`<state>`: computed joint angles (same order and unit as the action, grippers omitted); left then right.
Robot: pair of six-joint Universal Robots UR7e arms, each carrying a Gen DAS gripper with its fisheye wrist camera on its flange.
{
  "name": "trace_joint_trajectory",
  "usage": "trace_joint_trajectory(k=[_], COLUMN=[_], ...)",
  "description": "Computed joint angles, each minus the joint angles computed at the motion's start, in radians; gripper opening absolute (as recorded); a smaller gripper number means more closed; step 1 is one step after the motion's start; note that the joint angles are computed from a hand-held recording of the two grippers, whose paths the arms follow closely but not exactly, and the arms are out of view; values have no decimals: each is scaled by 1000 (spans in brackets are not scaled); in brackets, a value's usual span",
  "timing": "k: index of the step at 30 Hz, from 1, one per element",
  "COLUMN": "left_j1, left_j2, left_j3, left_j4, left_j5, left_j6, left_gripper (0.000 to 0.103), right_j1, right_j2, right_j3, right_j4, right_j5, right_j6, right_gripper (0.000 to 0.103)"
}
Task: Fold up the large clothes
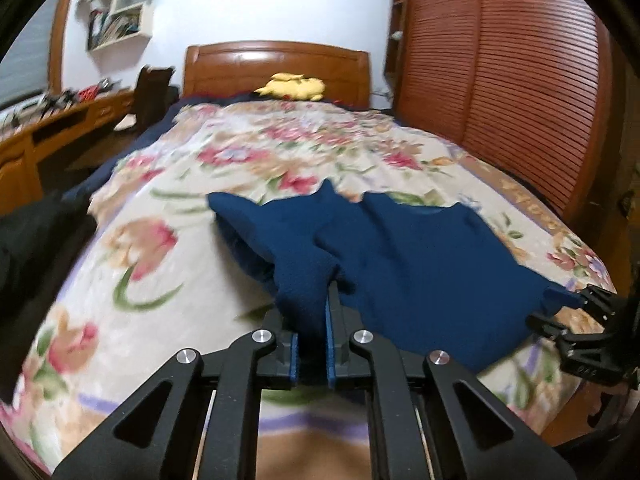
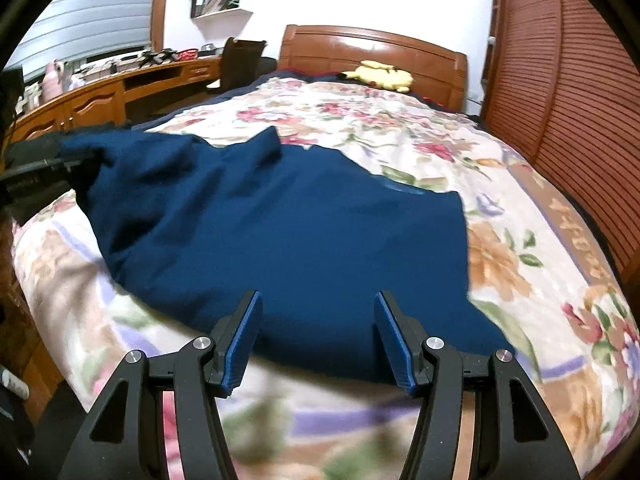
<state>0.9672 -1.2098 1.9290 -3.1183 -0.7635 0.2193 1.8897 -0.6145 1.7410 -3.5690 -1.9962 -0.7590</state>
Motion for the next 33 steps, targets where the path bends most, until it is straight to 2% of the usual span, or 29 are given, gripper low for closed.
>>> trace_joint_trajectory(k=[11, 15, 18, 22, 25, 28, 30, 31, 33], left_j1=[-114, -152, -172, -149, -127, -130, -138, -145, -153], left_j2=[141, 179, 219, 235, 229, 218, 207, 191, 171], left_j3=[-129, -174, -193, -213, -211, -186, -163, -143, -121], left_j4=[53, 116, 150, 239, 276, 254, 219, 200, 182], left_j5=[-11, -60, -60, -106, -144, -154, -153, -155, -160], left_j6=[83, 71, 83, -17, -76, -62, -48, -40, -27], left_gripper=[9, 9, 9, 10, 16, 27, 48, 51, 64], right_j1=[-30, -40, -43, -47, -50, -52, -51, -51, -61], right_j2=[-81, -111, -132, -146, -144, -147, -148, -149, -154], right_j3=[104, 128, 143, 156, 149, 139, 139, 138, 134], right_j4=[-93, -108, -123, -139, -134, -122, -123, -123, -117], right_j5=[9, 16, 25, 32, 24, 39, 46, 49, 63], right_j6=[7, 45, 72, 93, 103, 114, 117, 118, 120], right_gripper=[60, 60, 60, 60, 60, 60, 60, 60, 60])
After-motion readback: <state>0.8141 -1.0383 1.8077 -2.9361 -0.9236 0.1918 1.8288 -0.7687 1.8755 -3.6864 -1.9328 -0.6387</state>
